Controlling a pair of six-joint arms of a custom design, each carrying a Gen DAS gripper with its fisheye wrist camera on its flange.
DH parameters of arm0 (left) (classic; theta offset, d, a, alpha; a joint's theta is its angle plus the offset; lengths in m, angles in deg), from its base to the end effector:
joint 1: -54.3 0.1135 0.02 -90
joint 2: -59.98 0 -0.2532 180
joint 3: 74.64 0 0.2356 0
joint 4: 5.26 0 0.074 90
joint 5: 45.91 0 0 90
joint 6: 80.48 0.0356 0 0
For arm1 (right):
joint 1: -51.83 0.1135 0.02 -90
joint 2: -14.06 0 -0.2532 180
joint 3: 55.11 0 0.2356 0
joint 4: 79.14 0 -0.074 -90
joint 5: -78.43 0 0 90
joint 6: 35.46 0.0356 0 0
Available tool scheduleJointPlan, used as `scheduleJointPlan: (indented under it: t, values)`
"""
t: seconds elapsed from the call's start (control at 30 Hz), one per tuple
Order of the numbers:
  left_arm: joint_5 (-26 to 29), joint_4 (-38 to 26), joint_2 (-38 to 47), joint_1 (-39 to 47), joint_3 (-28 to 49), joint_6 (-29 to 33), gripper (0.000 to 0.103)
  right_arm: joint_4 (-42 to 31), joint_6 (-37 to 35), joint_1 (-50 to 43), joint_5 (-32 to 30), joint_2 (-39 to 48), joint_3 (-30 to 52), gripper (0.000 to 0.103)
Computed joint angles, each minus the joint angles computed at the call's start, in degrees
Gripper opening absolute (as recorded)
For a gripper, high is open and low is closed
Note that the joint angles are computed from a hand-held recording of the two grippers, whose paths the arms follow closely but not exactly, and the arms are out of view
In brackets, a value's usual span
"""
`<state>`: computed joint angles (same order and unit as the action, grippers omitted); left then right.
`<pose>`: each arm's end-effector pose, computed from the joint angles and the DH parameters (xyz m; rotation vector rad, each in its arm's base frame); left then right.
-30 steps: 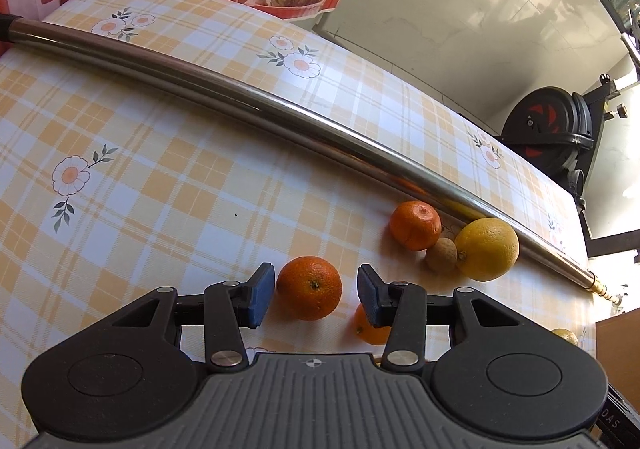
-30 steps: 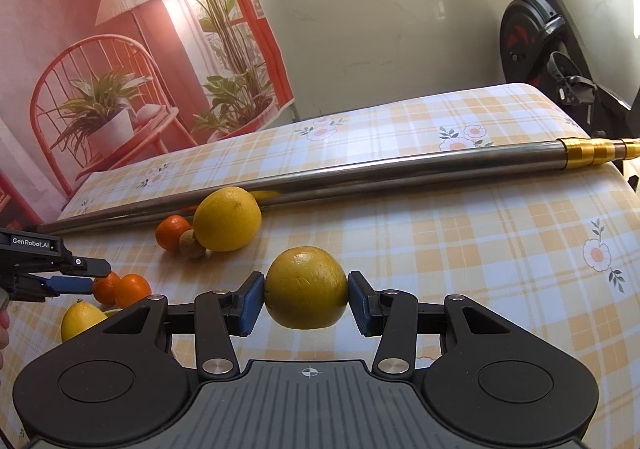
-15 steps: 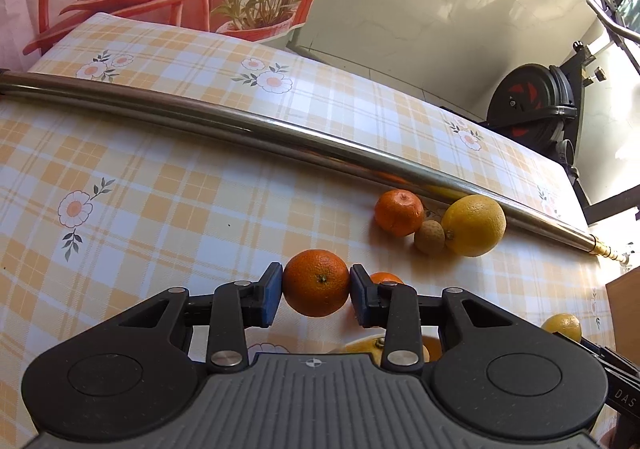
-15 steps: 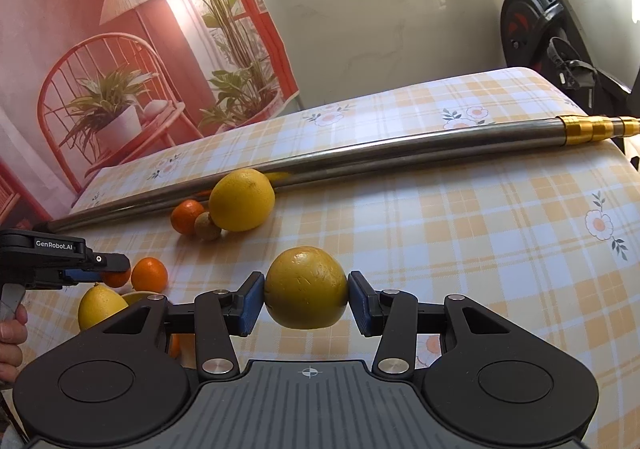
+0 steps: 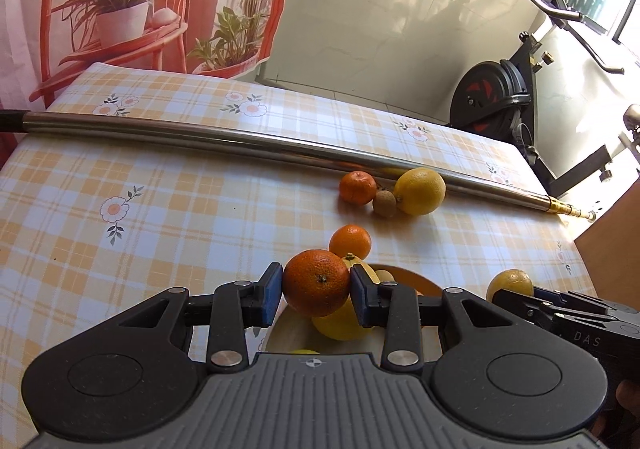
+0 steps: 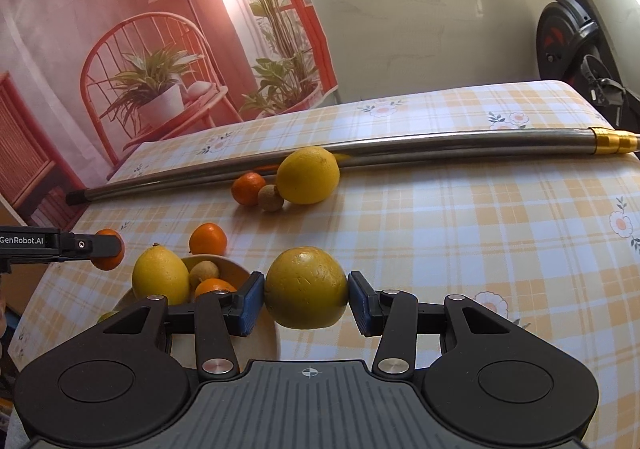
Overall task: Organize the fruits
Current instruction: 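Grasp a tangerine with the left gripper while the right gripper lifts the grapefruit, then lower the grapefruit and tangerine into the white plate and open both grippers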
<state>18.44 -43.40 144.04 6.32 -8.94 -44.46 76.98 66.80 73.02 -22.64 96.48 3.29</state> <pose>0.1962 -0.1947 0.2027 -0.2932 2.4158 -0.2197 0.2538 0.1057 0.1878 -0.2813 2.4312 0.4979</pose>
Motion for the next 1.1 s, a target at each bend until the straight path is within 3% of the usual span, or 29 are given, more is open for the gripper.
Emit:
scheduleJointPlan:
  t: [0.37, 0.77, 1.1]
  values:
    - [0.9, -0.2, -1.3, -8.7, -3.1, -6.0, 0.038, -2.1, 1.2, 4.5, 1.2, -6.8, -3.1, 0.042]
    - [4.4, 0.6, 2.9, -12.6, -4.5, -6.0, 0.038, -2.3, 1.9, 5.9, 2.2, -11.7, -7.3, 0.042]
    - [3.4, -3.4, 7.3, -14.4, -1.7, -6.7, 0.038, -2.2, 1.9, 5.6, 2.1, -12.2, -8.0, 0.042]
